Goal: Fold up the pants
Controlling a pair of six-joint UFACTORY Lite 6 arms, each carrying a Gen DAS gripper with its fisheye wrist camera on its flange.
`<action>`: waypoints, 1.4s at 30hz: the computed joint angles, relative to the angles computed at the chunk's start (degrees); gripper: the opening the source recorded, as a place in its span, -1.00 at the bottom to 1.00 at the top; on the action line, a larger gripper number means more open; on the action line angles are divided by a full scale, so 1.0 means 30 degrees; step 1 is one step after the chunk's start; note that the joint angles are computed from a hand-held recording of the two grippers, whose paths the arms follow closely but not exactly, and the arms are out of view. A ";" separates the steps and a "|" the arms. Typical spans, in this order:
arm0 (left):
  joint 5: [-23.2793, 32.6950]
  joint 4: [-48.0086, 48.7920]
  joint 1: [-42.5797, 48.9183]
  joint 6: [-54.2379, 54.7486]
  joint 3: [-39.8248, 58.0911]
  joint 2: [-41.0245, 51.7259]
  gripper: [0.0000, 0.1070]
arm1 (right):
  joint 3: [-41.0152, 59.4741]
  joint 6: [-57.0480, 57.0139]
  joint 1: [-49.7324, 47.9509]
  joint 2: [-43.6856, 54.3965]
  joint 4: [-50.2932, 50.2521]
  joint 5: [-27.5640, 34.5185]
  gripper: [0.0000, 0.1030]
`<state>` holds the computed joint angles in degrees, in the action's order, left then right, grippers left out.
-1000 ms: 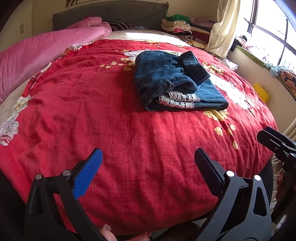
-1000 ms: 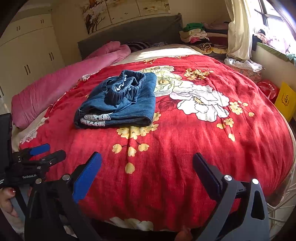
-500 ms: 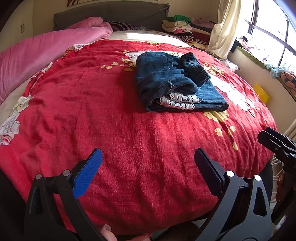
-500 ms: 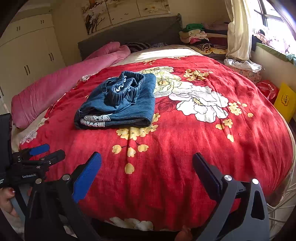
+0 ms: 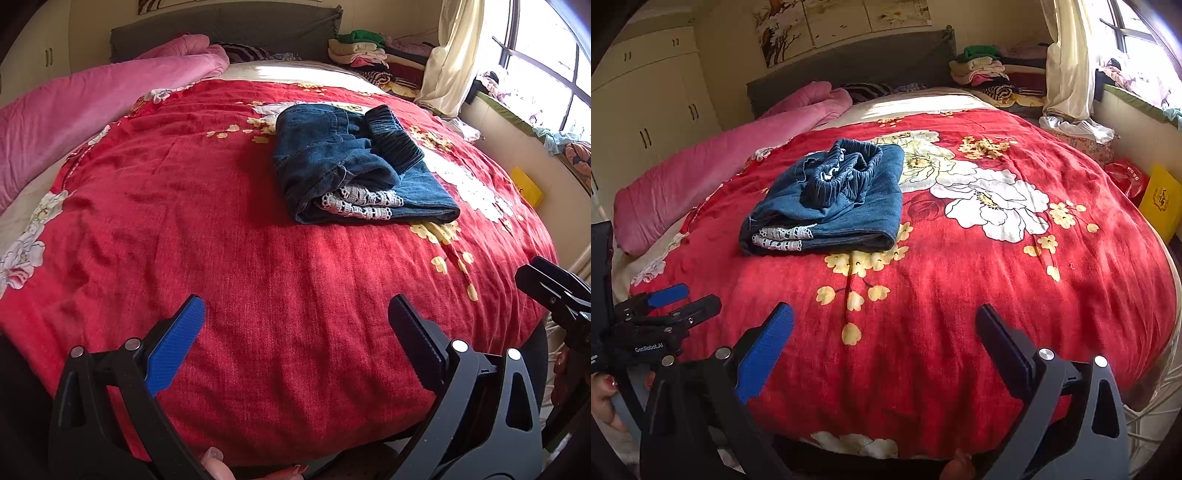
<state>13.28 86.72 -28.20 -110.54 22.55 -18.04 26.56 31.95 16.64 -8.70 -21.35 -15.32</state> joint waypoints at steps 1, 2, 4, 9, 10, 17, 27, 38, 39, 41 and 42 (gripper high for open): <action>-0.0176 0.0143 0.0145 -0.0099 0.0043 0.0090 0.75 | -0.0027 0.0041 -0.0016 -0.0028 -0.0055 -0.0021 0.91; -0.0289 0.0970 0.0268 -0.0714 -0.0005 0.0130 0.75 | -0.0022 0.0133 -0.0024 -0.0009 -0.0150 -0.0050 0.91; -0.0289 0.1915 0.0310 -0.1682 -0.0090 0.0169 0.74 | 0.0025 0.0094 -0.0012 0.0024 -0.0116 -0.0009 0.91; -0.0310 0.2969 0.0396 -0.2796 -0.0109 0.0335 0.75 | 0.0092 0.0112 -0.0003 0.0062 -0.0171 -0.0011 0.91; -0.0300 0.2651 0.0389 -0.2499 -0.0070 0.0377 0.75 | 0.0074 0.0131 0.0013 0.0052 -0.0182 -0.0030 0.91; 0.0489 0.1060 -0.0252 -0.1153 0.0056 0.0366 0.75 | 0.0361 0.1185 -0.0188 0.0302 -0.1405 0.0027 0.91; 0.0686 -0.2781 -0.0037 0.2743 0.0389 0.0058 0.75 | 0.0566 0.4032 -0.0848 0.0461 -0.4564 -0.0200 0.91; -0.1028 -0.8774 0.6066 1.1455 0.3114 0.0956 0.75 | 0.3637 0.8275 -0.4692 0.3584 -1.0624 -0.0816 0.91; -0.0770 -1.0210 0.7441 1.3453 0.4878 0.2955 0.75 | 0.4677 0.9403 -0.5648 0.4433 -1.2066 -0.0973 0.91; 0.0032 -1.2405 0.9994 1.7403 0.8730 0.6952 0.75 | 0.7593 1.1241 -0.7232 0.6828 -1.4405 -0.0097 0.91; 0.0444 -1.3049 1.1013 1.8738 1.0729 0.8951 0.75 | 0.9544 1.2293 -0.7870 0.8386 -1.5759 0.0617 0.91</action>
<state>14.61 47.58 4.84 -54.33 54.74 8.81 55.19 68.83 -6.97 16.46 -68.62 -13.47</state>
